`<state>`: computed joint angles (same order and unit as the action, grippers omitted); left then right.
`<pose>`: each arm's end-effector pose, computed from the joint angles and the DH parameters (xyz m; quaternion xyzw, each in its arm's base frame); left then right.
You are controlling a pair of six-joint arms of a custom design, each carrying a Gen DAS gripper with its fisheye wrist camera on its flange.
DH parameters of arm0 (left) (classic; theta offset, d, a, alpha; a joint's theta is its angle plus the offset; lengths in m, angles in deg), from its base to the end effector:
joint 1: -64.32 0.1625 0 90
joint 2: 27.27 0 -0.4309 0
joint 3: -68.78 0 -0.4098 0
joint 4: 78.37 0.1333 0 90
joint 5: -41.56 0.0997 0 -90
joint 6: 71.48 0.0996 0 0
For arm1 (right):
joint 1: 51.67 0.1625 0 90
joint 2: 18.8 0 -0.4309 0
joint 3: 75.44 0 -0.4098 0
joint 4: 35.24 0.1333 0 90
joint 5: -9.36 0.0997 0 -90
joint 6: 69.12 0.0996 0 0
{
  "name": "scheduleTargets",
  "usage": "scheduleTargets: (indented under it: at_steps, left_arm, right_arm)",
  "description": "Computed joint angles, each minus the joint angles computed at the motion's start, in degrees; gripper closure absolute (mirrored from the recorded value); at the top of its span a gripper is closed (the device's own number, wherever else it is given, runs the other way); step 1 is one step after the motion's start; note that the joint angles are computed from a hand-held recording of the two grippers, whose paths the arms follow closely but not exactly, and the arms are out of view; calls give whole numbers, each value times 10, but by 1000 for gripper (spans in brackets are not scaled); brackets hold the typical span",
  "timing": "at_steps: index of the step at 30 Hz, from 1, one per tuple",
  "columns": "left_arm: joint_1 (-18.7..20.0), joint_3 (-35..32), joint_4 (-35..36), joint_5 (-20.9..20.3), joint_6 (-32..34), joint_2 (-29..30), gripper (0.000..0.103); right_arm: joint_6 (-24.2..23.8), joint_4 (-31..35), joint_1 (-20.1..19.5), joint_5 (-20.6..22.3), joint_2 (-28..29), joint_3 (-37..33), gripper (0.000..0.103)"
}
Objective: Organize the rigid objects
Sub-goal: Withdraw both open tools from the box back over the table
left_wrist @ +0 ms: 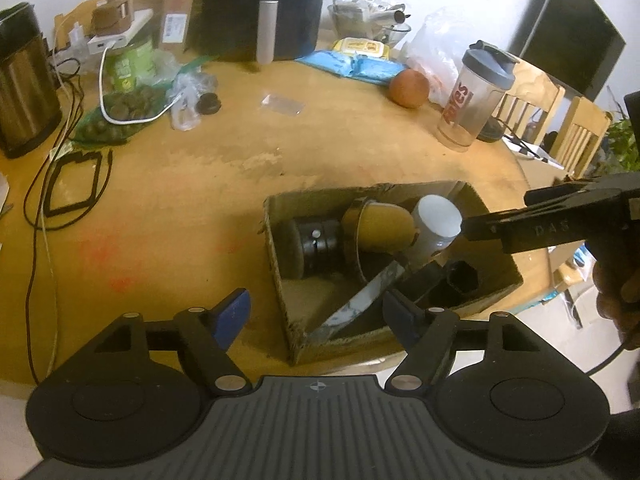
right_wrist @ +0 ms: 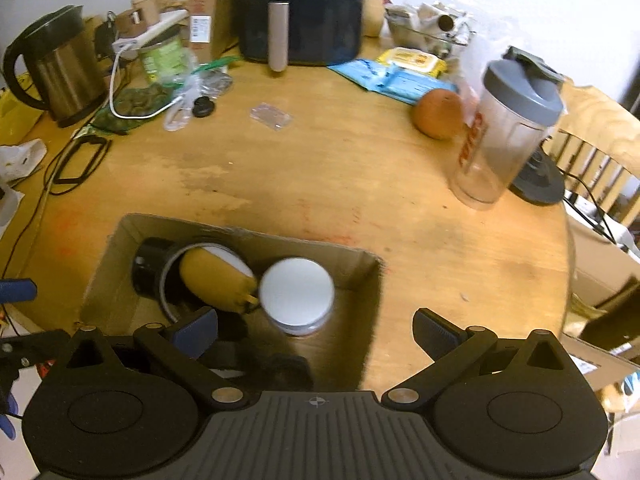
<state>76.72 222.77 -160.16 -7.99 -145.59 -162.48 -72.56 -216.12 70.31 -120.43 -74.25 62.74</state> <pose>-0.0909 -0.2226 0.2214 0.1084 0.9096 -0.2725 0.2945 0.2739 -0.3074 0.0493 0.2623 -0.9008 0.1484 0.3125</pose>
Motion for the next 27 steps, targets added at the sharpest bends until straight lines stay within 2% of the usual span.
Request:
scheduleTargets:
  at_steps: [5, 14, 20, 27]
  left_arm:
    - [15, 3, -52, 18, 56, 15, 30]
    - [47, -3, -136, 58, 133, 63, 30]
    - [52, -8, -125, 80, 113, 68, 30]
    - [69, -24, -80, 98, 57, 90, 30]
  right_arm:
    - [10, -5, -5, -13, -5, -1, 0]
    - [-17, -24, -15, -17, -10, -23, 0]
    - [-53, -41, -22, -12, -1, -40, 0]
    - [-106, -30, -48, 29, 3, -63, 0]
